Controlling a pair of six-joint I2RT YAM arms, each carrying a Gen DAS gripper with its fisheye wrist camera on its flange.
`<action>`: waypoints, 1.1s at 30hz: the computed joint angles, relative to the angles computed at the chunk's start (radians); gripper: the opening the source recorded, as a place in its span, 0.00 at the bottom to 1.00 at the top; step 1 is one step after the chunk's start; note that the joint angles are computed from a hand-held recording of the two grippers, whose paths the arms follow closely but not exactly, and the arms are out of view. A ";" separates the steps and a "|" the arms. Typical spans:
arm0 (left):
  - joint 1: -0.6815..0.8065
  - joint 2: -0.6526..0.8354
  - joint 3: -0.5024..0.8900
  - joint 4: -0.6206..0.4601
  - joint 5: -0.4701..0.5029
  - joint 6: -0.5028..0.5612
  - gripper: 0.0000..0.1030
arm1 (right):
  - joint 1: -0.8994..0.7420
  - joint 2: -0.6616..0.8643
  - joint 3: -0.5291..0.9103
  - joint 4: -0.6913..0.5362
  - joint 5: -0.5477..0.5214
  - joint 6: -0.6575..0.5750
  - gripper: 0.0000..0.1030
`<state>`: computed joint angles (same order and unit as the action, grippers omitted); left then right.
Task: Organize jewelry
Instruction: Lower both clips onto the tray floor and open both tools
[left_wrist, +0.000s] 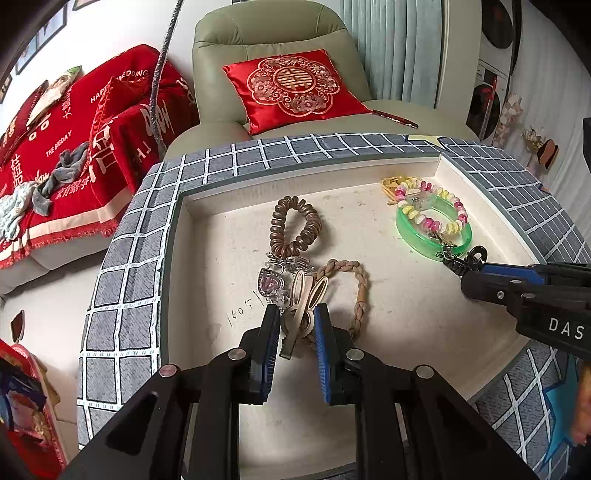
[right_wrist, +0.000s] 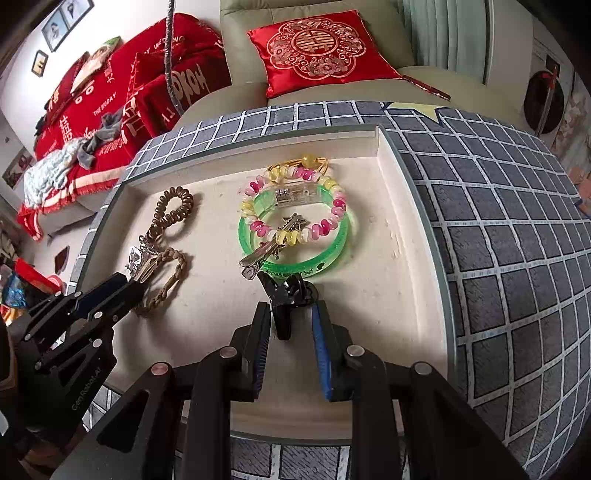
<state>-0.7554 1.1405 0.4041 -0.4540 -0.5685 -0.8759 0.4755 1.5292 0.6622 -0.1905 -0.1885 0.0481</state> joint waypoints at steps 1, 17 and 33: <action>0.000 -0.002 -0.002 0.001 0.000 -0.001 0.32 | -0.005 0.002 0.003 -0.002 -0.012 -0.005 0.33; 0.011 -0.022 -0.012 0.008 0.025 -0.017 0.33 | -0.110 -0.146 -0.050 -0.049 -0.167 0.040 0.63; 0.013 -0.004 0.014 -0.020 0.036 -0.032 0.33 | -0.142 -0.346 -0.091 -0.154 -0.224 0.038 0.63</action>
<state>-0.7425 1.1366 0.4184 -0.4743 -0.5322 -0.9084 0.3331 1.1832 0.5716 -0.3442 -0.4123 0.0856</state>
